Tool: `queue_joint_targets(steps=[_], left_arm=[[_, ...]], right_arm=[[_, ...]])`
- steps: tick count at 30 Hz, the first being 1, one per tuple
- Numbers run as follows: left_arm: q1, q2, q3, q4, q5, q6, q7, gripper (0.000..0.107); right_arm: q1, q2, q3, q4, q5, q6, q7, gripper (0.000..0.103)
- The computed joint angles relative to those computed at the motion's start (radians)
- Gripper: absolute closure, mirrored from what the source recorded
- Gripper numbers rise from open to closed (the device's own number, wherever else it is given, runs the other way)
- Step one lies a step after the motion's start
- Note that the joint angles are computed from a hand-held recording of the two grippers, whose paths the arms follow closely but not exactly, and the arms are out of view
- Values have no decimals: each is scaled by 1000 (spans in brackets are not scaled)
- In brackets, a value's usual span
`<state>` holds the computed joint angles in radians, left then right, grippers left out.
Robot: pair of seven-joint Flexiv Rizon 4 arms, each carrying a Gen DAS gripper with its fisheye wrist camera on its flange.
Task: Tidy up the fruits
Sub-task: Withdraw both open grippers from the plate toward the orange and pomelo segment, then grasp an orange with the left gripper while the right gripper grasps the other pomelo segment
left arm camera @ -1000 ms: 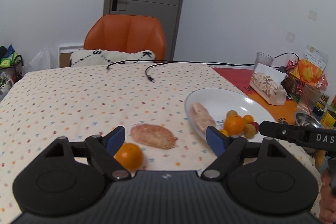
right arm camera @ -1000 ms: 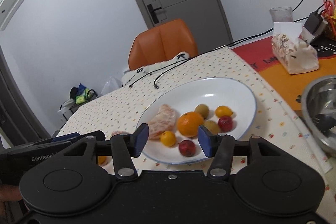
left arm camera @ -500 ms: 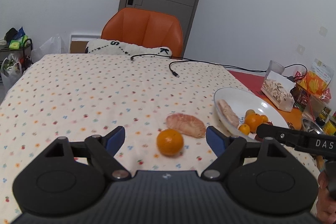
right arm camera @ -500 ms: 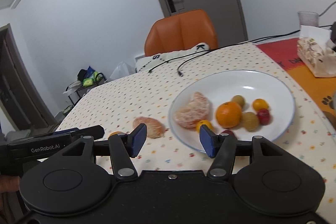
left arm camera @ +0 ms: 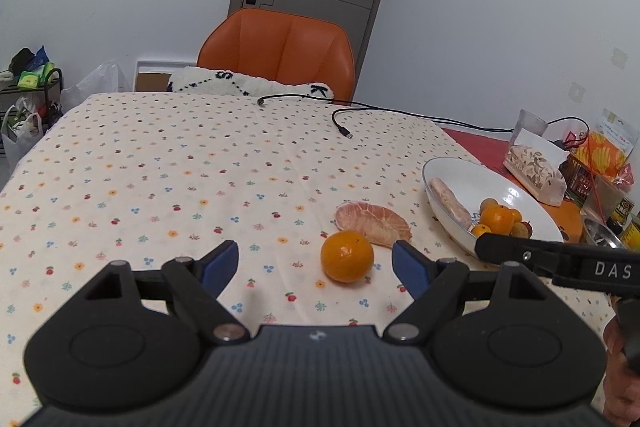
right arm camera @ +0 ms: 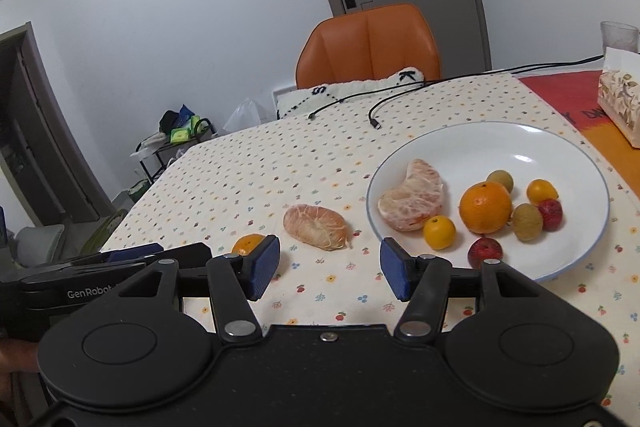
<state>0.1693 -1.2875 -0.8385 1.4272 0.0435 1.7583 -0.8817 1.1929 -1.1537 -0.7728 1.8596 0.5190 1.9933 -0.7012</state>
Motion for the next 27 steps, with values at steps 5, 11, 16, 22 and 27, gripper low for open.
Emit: queue_joint_targets(steps=[5, 11, 16, 22, 27], left_arm=[[-15, -19, -4, -33, -17, -29, 14, 28], [-32, -42, -18, -70, -47, -59, 52, 40], [-56, -51, -11, -107, -92, -89, 76, 51], [-75, -65, -20, -140, -141, -131, 134, 57], [-76, -72, -42, -144, -176, -153, 190, 70]], right_arm=[[-24, 5, 22, -17, -21, -9, -8, 47], [-52, 4, 39, -41, -46, -20, -14, 47], [-88, 9, 68, -68, -78, -28, -16, 47], [-97, -5, 59, -94, -98, -47, -15, 51], [-112, -9, 62, -109, -119, -55, -3, 57]])
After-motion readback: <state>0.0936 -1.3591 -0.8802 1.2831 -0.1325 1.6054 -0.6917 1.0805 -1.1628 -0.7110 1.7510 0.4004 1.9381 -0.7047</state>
